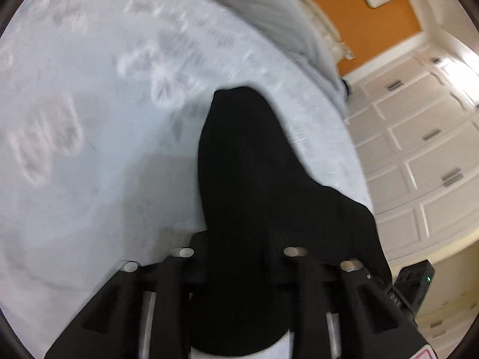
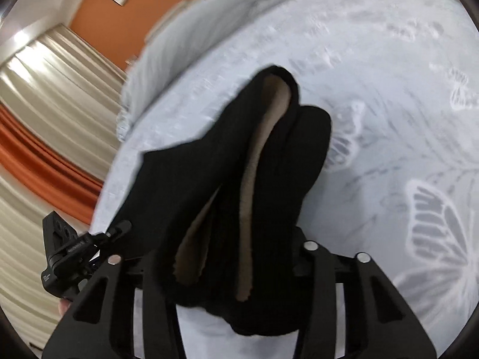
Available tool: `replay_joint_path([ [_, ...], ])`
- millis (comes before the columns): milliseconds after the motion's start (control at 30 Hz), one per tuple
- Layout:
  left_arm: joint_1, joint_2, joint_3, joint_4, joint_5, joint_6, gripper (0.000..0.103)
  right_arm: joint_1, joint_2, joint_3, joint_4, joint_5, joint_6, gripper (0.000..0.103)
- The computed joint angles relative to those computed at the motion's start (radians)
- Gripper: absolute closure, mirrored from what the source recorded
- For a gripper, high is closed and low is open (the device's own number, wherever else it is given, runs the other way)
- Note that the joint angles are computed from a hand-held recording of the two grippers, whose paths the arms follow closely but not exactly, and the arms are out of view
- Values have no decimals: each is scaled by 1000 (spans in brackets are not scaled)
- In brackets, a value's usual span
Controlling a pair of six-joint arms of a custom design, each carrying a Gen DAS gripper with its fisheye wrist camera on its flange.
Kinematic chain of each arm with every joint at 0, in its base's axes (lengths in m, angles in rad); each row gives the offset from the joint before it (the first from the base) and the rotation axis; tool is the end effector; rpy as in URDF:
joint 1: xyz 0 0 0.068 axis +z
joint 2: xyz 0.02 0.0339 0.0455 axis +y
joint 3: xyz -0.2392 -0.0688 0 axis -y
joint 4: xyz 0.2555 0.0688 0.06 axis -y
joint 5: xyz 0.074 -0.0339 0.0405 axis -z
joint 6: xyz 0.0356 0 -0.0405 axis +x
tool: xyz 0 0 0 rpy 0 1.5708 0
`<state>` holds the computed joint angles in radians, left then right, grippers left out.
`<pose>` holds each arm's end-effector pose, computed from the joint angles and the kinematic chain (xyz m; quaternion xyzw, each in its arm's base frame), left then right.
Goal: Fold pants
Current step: 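Grasp the folded stack end with the right tool while the left tool grasps it too, then hold the black pants stack end with both tools and lift it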
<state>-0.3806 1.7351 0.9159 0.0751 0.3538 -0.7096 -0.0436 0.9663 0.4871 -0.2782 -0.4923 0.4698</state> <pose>0.3263 -0.1439 0.1310 -0.0779 0.9009 -0.3428 0.2545 0.2155 0.0074 0.1734 0.1329 0.8860 0.2999 0.3276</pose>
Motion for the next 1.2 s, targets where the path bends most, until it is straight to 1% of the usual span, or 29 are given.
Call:
replay_joint_path([
  [67, 18, -144, -63, -80, 31, 34, 84, 45, -130, -13, -64, -24, 25, 65],
  [100, 21, -234, -103, -134, 10, 65, 84, 88, -208, -27, -111, -27, 40, 65],
  [167, 46, -428, -206, -247, -13, 125, 84, 170, -320, -86, -153, -20, 104, 65],
  [200, 68, -492, -252, -280, -1, 140, 83, 242, -372, -142, -165, 22, 143, 64],
  [233, 88, -550, -305, -309, 9, 152, 81, 289, -380, -179, -164, 65, 163, 58],
  [267, 99, -584, -359, -336, 0, 165, 76, 349, -345, -213, -157, 141, 192, 52],
  [300, 105, -586, -409, -336, -8, 175, 72, 389, -357, -255, -147, 212, 229, 38],
  [333, 111, -566, -448, -316, -17, 175, 69, 395, -420, -307, -121, 222, 259, 37],
  [367, 118, -592, -525, -256, -24, 138, 53, 407, -488, -327, -137, 241, 279, 35],
  [400, 127, -651, -590, -210, -20, 96, 46, 425, -506, -311, -176, 274, 296, 29],
  [433, 129, -699, -620, -209, -18, 66, 44, 440, -481, -285, -191, 297, 304, 26],
  [467, 120, -708, -620, -215, -23, 56, 42, 452, -464, -270, -191, 311, 307, 23],
  [533, 95, -704, -604, -221, -30, 51, 38, 475, -420, -238, -180, 326, 298, 22],
  [567, 73, -681, -579, -229, -39, 61, 34, 494, -433, -243, -189, 337, 304, 18],
  [600, 55, -650, -558, -222, -51, 65, 27, 507, -406, -241, -172, 341, 313, 14],
  [633, 32, -629, -547, -210, -67, 61, 23, 512, -407, -256, -164, 334, 326, 10],
  [667, 20, -605, -540, -194, -71, 58, 17, 533, -398, -269, -133, 350, 345, 9],
  [733, 0, -502, -514, -139, -81, 49, 16, 590, -422, -288, -109, 419, 356, 5],
  [800, -19, -468, -525, -78, -122, 58, 15, 650, -454, -283, -159, 490, 376, 5],
  [833, -31, -462, -522, -73, -141, 67, 15, 664, -448, -281, -153, 503, 386, 5],
  [900, -62, -432, -503, -64, -185, 75, 15, 649, -450, -297, -122, 488, 396, 5],
  [933, -78, -412, -483, -67, -200, 81, 15, 628, -442, -306, -87, 466, 396, 5],
  [1000, -93, -366, -444, -66, -206, 87, 15, 546, -471, -346, -33, 385, 395, 5],
  [1033, -98, -338, -424, -65, -213, 87, 15, 526, -478, -358, -15, 368, 404, 5],
  [1100, -114, -293, -385, -75, -247, 87, 14, 518, -491, -370, -4, 364, 409, 5],
  [1167, -122, -276, -368, -84, -262, 82, 14, 534, -499, -372, -11, 385, 395, 5],
  [1200, -124, -274, -366, -85, -266, 78, 14, 558, -505, -374, -15, 416, 389, 5],
])
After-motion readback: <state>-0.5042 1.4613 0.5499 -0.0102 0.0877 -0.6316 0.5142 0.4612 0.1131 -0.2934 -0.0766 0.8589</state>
